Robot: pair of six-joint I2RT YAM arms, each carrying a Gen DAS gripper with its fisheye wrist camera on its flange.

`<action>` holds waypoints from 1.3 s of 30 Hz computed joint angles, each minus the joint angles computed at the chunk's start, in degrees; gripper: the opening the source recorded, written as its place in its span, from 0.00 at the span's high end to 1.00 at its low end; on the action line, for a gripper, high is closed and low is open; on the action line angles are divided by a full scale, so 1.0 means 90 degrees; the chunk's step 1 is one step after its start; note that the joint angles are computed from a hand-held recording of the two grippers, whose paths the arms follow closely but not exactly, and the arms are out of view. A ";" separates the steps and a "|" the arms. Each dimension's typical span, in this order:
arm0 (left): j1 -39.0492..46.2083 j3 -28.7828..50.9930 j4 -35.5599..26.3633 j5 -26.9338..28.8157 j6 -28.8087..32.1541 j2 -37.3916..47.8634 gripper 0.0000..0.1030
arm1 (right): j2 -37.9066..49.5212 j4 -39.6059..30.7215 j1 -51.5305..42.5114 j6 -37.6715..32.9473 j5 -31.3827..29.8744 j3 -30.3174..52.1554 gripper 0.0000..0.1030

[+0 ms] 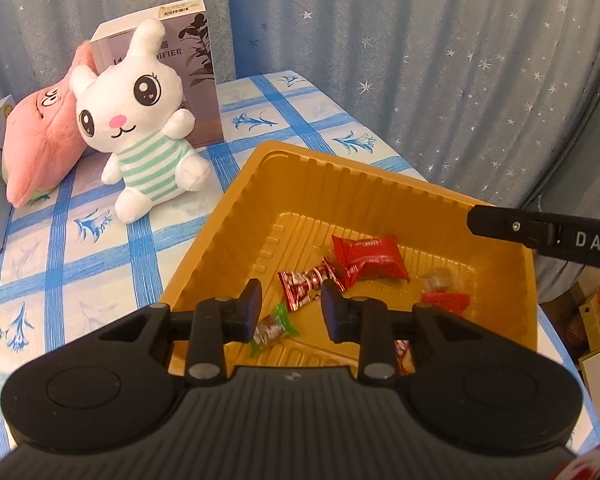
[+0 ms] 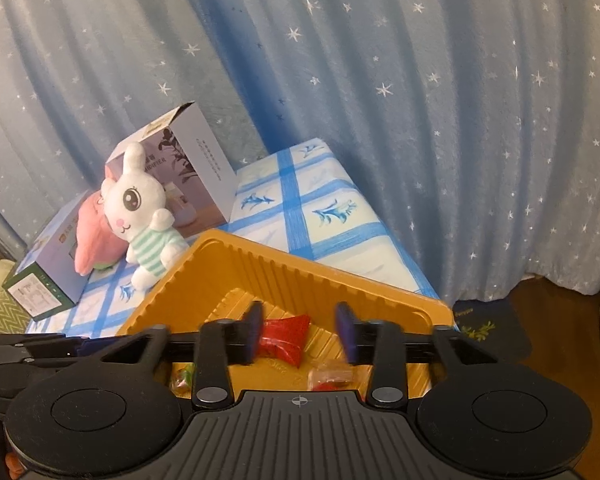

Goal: Organize snacks
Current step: 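Carry both candies over the orange tray and open both tools to drop them, then withdraw both tools from the tray toward the remaining snacks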

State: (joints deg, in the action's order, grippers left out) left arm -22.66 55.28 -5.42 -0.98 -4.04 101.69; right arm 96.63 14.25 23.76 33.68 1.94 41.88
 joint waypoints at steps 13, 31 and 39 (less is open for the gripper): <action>-0.0151 -0.1249 -0.0291 -0.0146 -0.0445 -0.1805 0.63 | -0.1505 -0.0692 0.0407 -0.0056 0.0144 -0.0833 0.28; -0.2530 -0.2769 -0.3227 -0.2097 -0.2966 -0.6111 0.53 | -0.4659 -0.3047 0.2324 0.0335 0.1023 -0.1767 0.22; -0.5264 -0.2734 -0.5440 -0.3756 -0.6134 -0.6734 0.51 | -0.5413 -0.3729 0.3630 0.0818 0.1578 -0.2036 0.22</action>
State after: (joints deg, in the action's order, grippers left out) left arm -70.04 30.68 -54.37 -34.79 -59.25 41.09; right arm 47.91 -19.32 56.42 41.04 16.14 23.55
